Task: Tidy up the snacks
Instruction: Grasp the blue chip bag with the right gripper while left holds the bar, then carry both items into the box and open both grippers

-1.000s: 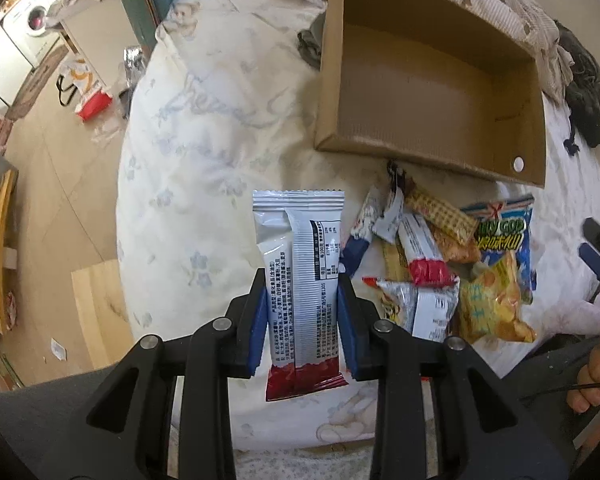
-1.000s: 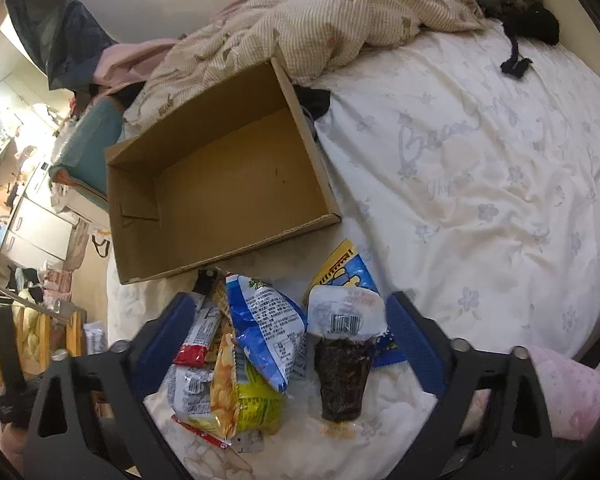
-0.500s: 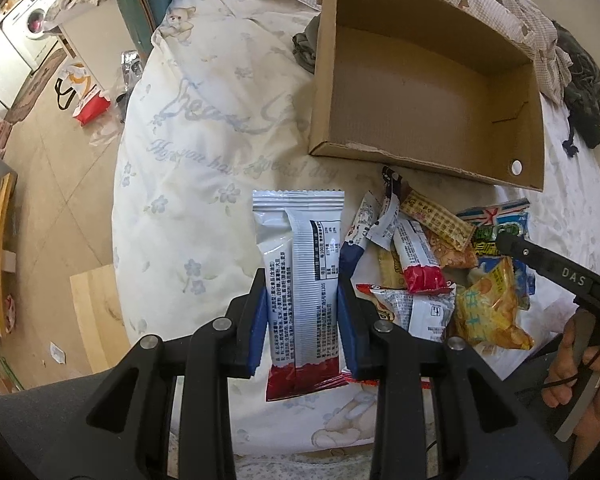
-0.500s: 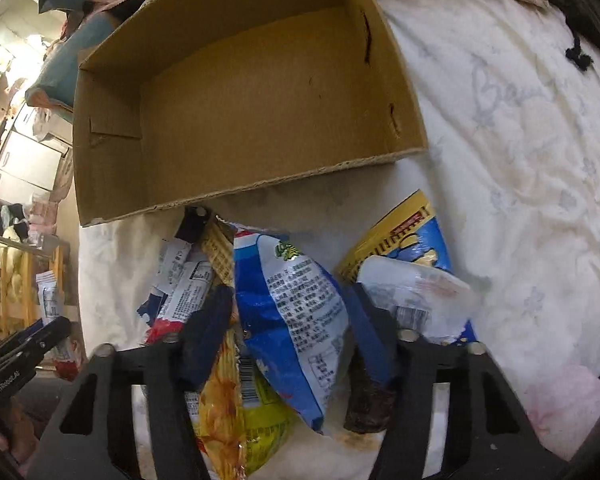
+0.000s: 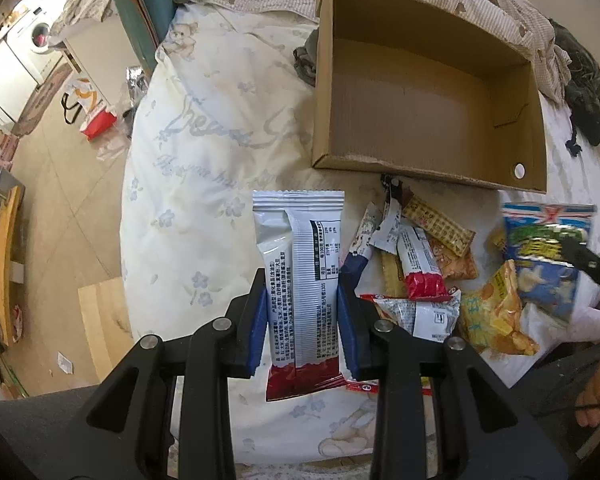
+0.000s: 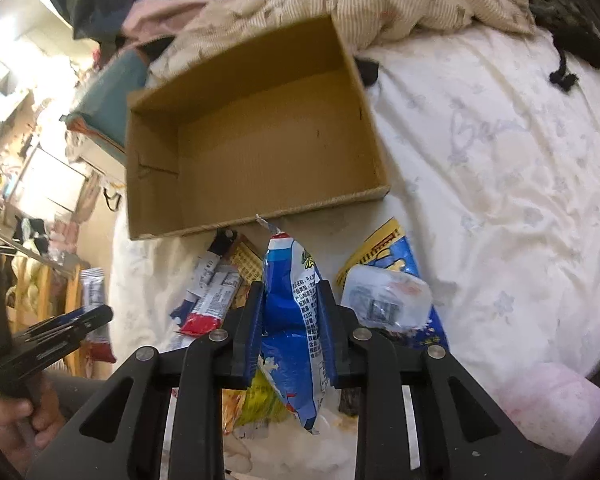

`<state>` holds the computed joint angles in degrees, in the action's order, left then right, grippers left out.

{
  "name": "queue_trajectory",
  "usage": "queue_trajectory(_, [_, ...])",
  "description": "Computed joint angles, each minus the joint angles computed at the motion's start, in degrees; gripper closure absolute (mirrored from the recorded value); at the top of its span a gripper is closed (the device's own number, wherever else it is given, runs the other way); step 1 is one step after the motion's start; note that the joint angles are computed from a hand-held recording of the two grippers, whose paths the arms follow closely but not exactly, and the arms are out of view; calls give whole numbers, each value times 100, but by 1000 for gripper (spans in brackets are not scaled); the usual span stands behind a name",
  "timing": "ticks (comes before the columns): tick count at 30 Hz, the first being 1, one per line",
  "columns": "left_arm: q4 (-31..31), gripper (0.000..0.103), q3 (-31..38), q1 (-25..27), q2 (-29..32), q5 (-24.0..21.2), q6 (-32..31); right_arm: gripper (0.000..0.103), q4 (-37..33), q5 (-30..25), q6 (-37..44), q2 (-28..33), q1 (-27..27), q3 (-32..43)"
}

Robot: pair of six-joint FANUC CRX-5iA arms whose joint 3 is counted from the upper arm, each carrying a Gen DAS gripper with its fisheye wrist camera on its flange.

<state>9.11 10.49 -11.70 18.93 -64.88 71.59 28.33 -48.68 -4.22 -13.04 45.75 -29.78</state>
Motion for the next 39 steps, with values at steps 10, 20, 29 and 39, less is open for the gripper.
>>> queue_trajectory(10, [-20,76,-256,47,-259,515,137,77,2400,476,-1902,-751,271,-954])
queue_trajectory(20, [200,76,97,31,-215,522,162,77,3121,819,-2115,-617,-159,-919])
queue_trajectory(29, [113,75,1280,-402,495,498,85,77,2381,1354,-1112,-43,-938,-432])
queue_trajectory(39, [-179,75,1674,-810,1098,990,-21,77,1449,2050,-148,839,-1569,90])
